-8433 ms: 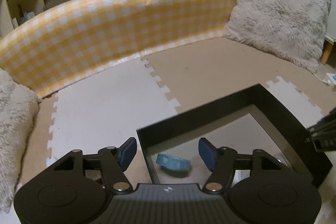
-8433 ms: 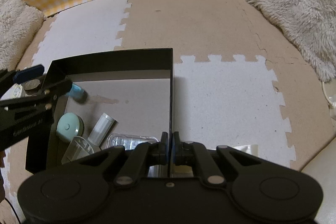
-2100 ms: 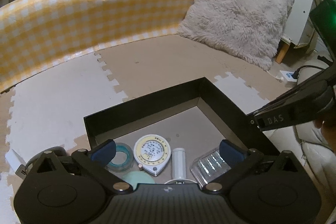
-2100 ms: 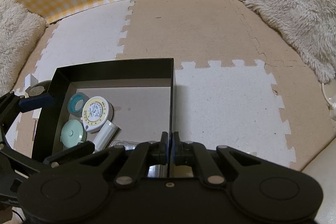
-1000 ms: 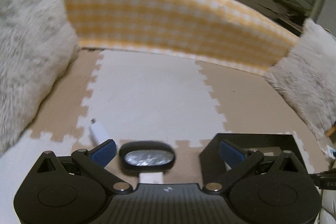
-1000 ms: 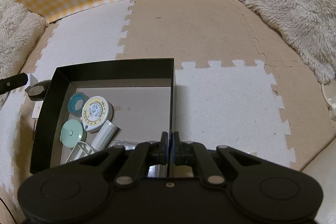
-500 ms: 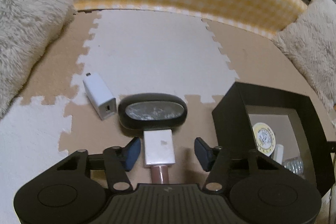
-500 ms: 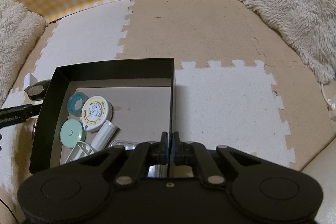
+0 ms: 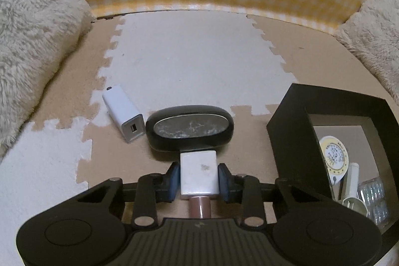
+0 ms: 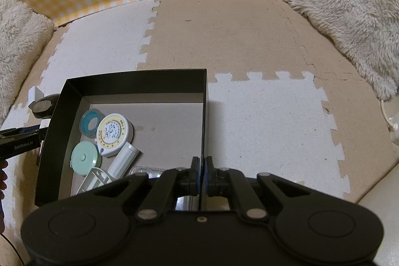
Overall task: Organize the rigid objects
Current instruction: 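Carry the white-and-brown stick with the left gripper into the black box and release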
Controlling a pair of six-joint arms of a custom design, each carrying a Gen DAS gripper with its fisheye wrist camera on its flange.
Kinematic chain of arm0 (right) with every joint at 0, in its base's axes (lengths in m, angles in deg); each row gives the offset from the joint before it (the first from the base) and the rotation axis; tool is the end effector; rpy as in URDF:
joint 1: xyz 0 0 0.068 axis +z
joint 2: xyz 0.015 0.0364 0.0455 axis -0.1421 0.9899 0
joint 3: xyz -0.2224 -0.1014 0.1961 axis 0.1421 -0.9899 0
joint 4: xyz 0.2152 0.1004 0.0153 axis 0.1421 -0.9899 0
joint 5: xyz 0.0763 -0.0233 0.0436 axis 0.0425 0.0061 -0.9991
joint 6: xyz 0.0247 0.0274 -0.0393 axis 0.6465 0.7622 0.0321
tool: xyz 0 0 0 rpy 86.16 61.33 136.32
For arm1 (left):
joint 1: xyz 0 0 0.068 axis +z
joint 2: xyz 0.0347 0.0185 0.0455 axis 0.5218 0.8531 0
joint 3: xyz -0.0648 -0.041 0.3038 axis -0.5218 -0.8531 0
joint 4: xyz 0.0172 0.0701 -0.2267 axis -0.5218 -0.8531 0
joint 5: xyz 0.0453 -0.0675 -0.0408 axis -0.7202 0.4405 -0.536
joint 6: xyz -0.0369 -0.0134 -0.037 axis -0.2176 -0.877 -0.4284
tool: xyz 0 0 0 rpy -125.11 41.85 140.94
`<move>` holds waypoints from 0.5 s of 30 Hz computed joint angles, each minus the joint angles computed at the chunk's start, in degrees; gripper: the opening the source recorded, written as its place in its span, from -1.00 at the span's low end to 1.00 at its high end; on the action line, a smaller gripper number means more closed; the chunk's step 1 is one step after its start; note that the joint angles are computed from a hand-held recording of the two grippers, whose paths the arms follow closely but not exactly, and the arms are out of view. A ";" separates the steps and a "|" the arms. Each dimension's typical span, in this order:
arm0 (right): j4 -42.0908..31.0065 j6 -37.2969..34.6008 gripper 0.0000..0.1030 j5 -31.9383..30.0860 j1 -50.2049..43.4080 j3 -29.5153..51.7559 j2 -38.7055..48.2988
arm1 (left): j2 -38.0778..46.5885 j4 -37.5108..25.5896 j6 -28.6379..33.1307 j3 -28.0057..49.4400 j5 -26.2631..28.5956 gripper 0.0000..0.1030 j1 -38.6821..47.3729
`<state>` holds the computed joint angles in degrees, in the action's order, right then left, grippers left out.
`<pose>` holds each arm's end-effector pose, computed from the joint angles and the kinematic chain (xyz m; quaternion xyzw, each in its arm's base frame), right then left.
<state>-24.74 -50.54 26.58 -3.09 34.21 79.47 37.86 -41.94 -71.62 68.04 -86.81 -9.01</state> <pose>0.3799 0.0430 0.1291 -0.2382 0.9433 0.1006 0.2083 0.2479 -0.1900 0.0683 -0.2073 0.9342 0.0137 0.2899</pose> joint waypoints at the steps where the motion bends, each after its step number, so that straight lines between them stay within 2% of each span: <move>1: -0.02 0.00 -0.92 0.01 -0.02 0.02 0.01 | -0.17 0.93 -0.26 -0.64 0.19 -0.35 0.10; 4: 0.00 -0.14 -0.92 0.02 -0.07 0.00 -0.01 | -0.88 4.22 -1.73 -2.90 1.05 -0.35 0.31; 9: -0.09 0.01 -0.93 -0.18 -0.13 0.10 0.10 | -1.77 13.15 -5.76 -7.51 3.30 -0.35 0.12; 15: -0.29 -0.12 -0.92 -0.25 -0.22 0.30 0.15 | -4.74 14.46 -5.66 -7.50 1.30 -0.36 -0.82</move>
